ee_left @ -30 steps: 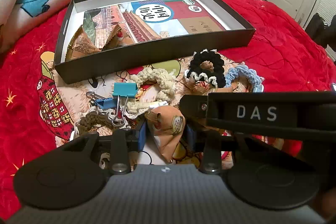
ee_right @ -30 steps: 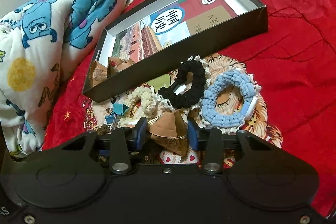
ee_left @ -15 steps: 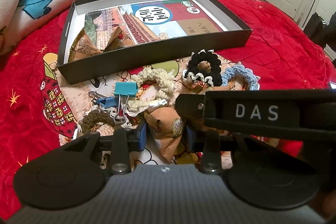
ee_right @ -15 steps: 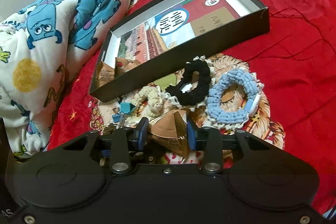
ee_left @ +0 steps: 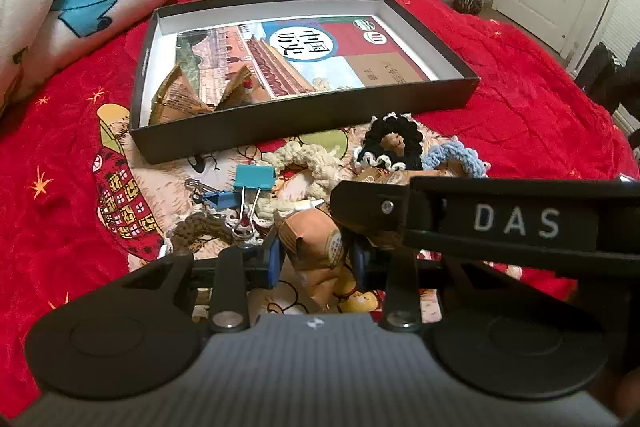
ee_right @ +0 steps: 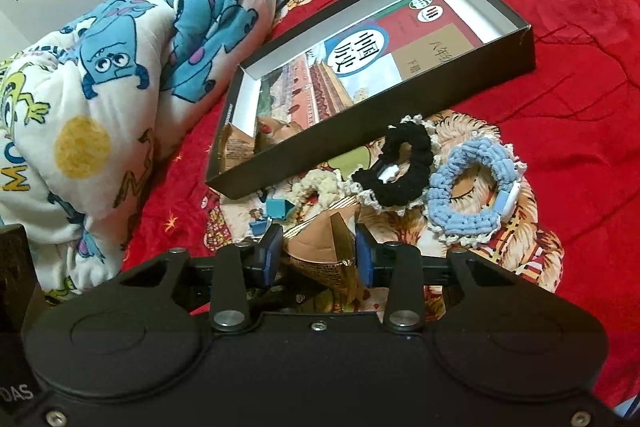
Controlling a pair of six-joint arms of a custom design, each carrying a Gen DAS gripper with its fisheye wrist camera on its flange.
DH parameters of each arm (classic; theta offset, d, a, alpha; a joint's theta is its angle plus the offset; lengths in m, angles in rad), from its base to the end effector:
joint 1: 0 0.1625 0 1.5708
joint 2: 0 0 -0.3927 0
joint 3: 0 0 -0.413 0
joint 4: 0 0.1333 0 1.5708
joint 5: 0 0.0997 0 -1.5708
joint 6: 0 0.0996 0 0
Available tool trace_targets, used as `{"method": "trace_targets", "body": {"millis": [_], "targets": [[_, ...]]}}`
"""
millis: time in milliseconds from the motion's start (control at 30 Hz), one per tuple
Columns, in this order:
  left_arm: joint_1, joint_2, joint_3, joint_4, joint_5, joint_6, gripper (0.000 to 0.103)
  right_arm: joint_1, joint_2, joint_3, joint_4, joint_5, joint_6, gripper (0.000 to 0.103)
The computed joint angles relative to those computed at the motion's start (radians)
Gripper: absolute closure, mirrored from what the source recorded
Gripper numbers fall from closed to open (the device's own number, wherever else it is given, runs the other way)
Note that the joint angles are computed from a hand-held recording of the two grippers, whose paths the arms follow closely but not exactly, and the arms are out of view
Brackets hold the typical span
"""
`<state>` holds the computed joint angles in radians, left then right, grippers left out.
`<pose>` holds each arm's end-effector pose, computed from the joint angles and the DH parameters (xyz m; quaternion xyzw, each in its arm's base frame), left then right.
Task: Organize objects
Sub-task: 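Lift both held paper pieces and carry them over the box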
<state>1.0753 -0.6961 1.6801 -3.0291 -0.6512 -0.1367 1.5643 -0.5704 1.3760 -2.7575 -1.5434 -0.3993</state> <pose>-0.1203 -0.6696 0.0622 0.0528 0.8757 -0.3342 0.3445 0.1312 -0.7471 0.0213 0.1941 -0.9624 0.1882 0.0250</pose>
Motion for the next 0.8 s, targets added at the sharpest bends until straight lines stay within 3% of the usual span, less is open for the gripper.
{"method": "trace_targets", "body": {"millis": [167, 467, 800], "targets": [[-0.008, -0.003, 0.007, -0.044, 0.015, 0.027, 0.065, 0.002, -0.007, 0.012, -0.017, 0.021, -0.006, 0.066], [-0.008, 0.032, -0.019, -0.261, 0.015, 0.188, 0.064, 0.008, 0.002, -0.001, -0.076, 0.1, -0.056, 0.066], [0.017, 0.088, -0.09, -0.396, -0.06, 0.31, 0.064, 0.004, 0.035, -0.078, -0.075, 0.133, -0.084, 0.066]]}}
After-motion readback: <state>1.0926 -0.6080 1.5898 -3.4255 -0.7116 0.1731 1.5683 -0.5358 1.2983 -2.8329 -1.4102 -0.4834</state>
